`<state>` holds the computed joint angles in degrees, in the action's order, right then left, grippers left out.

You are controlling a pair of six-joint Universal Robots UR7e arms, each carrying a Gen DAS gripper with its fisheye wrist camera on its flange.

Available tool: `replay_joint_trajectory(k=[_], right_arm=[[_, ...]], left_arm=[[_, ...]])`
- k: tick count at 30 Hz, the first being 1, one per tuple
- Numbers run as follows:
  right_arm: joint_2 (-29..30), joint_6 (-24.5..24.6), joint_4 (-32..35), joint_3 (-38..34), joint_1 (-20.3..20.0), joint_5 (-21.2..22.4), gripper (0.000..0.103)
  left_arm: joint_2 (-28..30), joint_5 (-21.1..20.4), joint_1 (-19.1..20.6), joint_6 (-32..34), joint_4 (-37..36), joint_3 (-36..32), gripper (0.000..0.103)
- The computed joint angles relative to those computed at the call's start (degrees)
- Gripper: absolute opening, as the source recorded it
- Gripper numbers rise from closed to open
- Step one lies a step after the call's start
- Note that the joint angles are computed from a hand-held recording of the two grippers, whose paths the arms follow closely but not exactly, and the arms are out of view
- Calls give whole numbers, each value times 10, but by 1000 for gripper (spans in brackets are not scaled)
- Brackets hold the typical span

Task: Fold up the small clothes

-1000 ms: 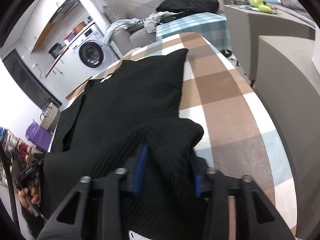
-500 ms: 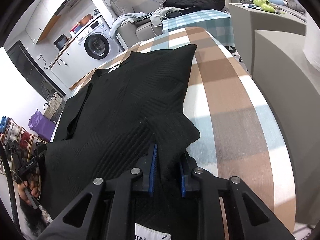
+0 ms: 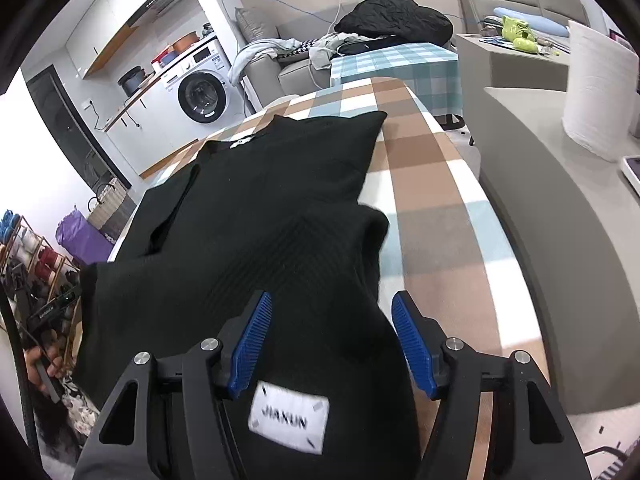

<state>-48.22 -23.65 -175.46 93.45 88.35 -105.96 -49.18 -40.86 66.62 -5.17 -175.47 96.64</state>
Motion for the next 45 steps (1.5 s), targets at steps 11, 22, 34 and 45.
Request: replay_joint_trajectory(k=[11, 22, 34, 45], right_arm=[[-5, 1, -2, 23, -12, -3, 64], [13, -9, 15, -9, -17, -20, 64], [-7, -71, -48, 35, -16, 47, 6], [7, -47, -145, 1, 7, 103, 5]], left_arm=[[-2, -21, 5, -26, 34, 15, 45], [8, -20, 13, -34, 44, -3, 34], [8, -24, 8, -1, -16, 3, 4], [18, -55, -3, 96, -121, -50, 3]])
